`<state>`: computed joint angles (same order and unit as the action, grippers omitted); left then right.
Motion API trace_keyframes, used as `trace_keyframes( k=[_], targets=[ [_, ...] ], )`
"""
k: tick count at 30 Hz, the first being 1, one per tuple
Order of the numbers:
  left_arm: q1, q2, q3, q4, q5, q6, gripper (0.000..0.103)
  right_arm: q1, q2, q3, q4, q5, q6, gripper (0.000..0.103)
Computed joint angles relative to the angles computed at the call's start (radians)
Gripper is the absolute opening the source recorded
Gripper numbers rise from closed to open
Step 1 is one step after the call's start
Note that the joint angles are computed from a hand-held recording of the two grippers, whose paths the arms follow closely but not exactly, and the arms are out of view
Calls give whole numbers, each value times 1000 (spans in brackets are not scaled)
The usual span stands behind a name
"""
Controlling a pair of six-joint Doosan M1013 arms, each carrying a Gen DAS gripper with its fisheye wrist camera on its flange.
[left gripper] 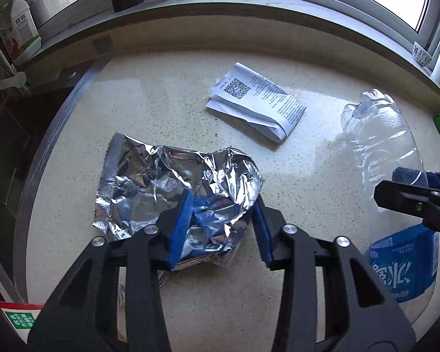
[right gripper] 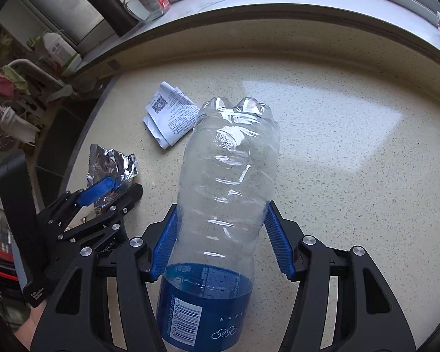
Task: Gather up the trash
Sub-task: 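Grasp the crumpled foil with the left gripper while the right holds the bottle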
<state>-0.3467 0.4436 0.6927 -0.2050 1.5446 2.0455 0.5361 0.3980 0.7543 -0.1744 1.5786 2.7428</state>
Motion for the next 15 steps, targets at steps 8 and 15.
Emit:
trace_keyframes(
  k=[8, 15],
  targets=[
    [22, 2, -73, -126, 60, -1, 15, 16, -20, -10, -44, -8, 13, 59],
    [48, 11, -226, -273, 113, -9, 15, 63, -10, -115, -146, 51, -8, 58]
  ],
)
